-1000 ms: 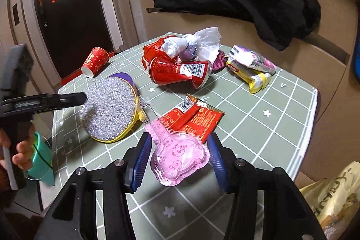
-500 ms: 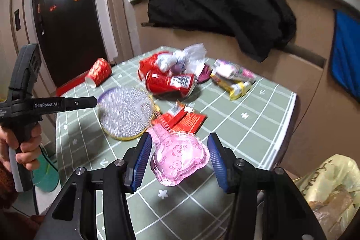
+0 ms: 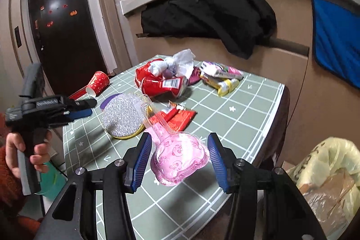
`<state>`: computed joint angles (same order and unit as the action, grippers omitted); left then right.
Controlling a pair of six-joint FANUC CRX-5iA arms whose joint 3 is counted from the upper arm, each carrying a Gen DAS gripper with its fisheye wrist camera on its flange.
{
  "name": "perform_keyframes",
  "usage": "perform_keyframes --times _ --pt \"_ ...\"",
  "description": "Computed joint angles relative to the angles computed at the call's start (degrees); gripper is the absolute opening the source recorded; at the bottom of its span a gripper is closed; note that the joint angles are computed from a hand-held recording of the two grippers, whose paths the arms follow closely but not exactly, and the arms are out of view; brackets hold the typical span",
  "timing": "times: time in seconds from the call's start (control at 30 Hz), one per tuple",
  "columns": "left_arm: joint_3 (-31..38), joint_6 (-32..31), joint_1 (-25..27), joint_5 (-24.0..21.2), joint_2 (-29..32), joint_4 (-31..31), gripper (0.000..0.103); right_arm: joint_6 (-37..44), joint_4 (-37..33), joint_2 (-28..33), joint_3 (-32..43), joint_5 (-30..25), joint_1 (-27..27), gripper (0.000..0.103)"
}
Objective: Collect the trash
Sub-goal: 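Lift the glitter pad with the left tool while the right tool grasps the pink toy, then carry both held items over the bin and open both tools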
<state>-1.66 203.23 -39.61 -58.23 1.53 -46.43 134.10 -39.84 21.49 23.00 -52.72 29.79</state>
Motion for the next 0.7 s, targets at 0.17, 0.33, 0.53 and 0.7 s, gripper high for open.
perform_keyframes --times 0.17,0.33,0.53,0.7 --pt "-3.3 -2.1 4.8 7.7 0.2 4.1 0.05 -0.6 0.8 0.3 -0.2 -0.1 0.4 0.048" --pt "-4.0 -5.0 8.5 12.9 1.2 8.4 0.025 -1.3 1.4 0.2 -0.5 -0.1 0.8 0.048" --pt "9.8 -12.1 0.7 -4.3 7.1 -0.2 0.014 -0.3 0.5 -1.3 -1.3 1.8 0.1 0.048" --pt "21.6 -17.1 -6.6 -16.2 12.3 -9.1 0.014 0.9 -2.7 -2.5 -1.1 2.5 -2.2 0.048"
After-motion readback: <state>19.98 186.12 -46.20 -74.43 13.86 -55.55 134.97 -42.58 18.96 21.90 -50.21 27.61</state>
